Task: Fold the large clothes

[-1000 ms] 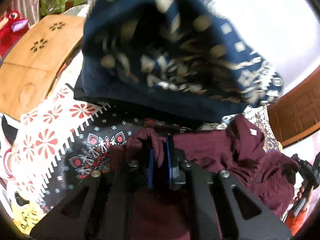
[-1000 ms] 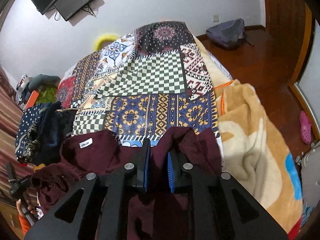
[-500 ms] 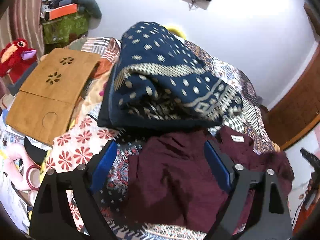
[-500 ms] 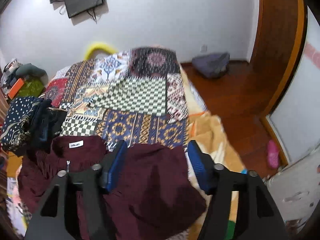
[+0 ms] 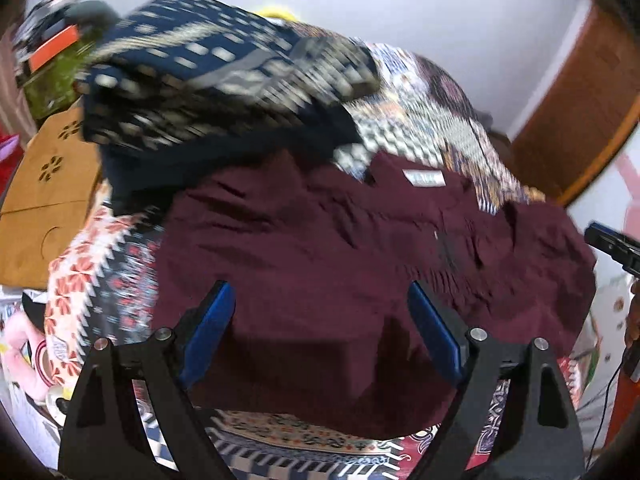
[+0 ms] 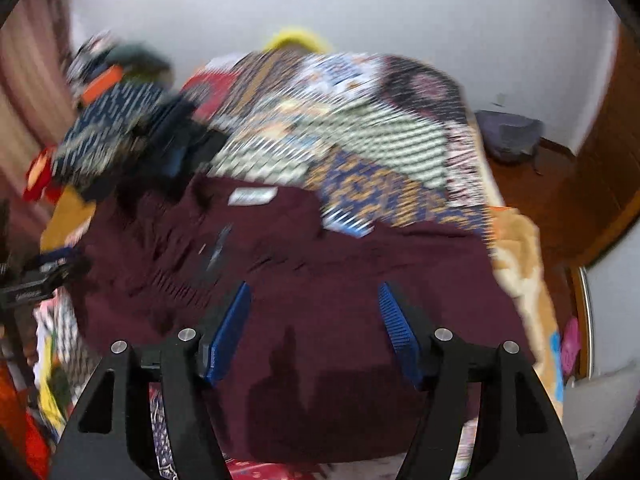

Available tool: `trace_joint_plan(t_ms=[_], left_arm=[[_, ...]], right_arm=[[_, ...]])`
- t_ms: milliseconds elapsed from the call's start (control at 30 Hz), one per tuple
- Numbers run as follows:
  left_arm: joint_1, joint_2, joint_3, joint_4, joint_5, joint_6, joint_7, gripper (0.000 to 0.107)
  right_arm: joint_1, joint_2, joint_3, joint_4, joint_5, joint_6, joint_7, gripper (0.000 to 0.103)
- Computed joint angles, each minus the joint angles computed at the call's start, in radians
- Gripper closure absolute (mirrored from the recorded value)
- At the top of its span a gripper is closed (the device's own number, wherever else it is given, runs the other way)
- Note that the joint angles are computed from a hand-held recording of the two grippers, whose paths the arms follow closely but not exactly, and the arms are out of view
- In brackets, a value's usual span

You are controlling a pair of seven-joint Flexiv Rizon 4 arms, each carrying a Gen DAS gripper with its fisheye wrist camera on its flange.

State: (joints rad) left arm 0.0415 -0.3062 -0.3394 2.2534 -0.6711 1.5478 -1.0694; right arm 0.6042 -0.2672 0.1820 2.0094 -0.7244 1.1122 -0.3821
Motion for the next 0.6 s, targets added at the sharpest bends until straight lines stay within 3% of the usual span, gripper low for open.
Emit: trace_joint_plan(t_ms=[167, 367, 600], left_arm=[[-0.226, -0.077, 0.277, -0.063, 0.291, -0.038, -0.186, 0.018], [-0.161, -0.091, 0.212, 0.000, 0.372, 0.054, -0.195, 0.016], [-0.199, -0.033, 0.271, 0.042, 0.446, 0.068, -0.288, 0.016]], right_arm=[[0.034, -0.099, 0.038, -0.066, 0.105, -0.124, -0.129, 0.040], [0.083, -0.102, 0.002, -0.047, 0.020, -0.174, -0.124, 0.035], [0.089, -0.087, 0.011, -0.068, 0.030, -0.201, -0.112, 0.035]])
